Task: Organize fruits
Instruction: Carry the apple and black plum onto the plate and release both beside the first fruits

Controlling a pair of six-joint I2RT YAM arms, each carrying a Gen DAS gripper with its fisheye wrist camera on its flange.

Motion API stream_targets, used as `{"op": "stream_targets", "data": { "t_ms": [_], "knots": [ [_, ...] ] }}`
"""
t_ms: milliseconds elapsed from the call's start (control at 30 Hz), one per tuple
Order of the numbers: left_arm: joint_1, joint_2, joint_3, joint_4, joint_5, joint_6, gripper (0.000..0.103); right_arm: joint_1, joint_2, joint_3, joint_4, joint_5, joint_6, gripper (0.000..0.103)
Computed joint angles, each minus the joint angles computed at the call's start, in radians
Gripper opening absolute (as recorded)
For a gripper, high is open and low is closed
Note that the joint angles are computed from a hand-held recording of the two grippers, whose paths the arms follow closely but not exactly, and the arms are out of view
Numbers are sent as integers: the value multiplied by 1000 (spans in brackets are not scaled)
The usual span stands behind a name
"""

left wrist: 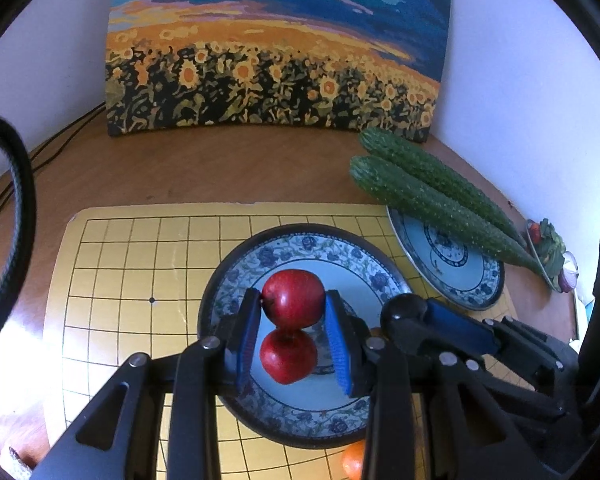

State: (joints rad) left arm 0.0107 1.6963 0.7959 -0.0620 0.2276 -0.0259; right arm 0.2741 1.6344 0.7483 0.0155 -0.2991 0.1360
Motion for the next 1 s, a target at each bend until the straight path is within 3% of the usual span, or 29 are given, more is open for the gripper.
{"op": "stream_targets", "data": {
  "t_ms": [533,700,1000],
  "knots": [
    [-8,6,1,-8,-19,1,34,-5,8,-7,22,-9,-18,29],
    [0,-21,-6,-25,-19,-2,34,-3,-20,-32,39,-7,-20,38],
    [9,-107,-50,-58,-16,4,37,2,-89,-71,26,-7,-17,45]
  ]
}}
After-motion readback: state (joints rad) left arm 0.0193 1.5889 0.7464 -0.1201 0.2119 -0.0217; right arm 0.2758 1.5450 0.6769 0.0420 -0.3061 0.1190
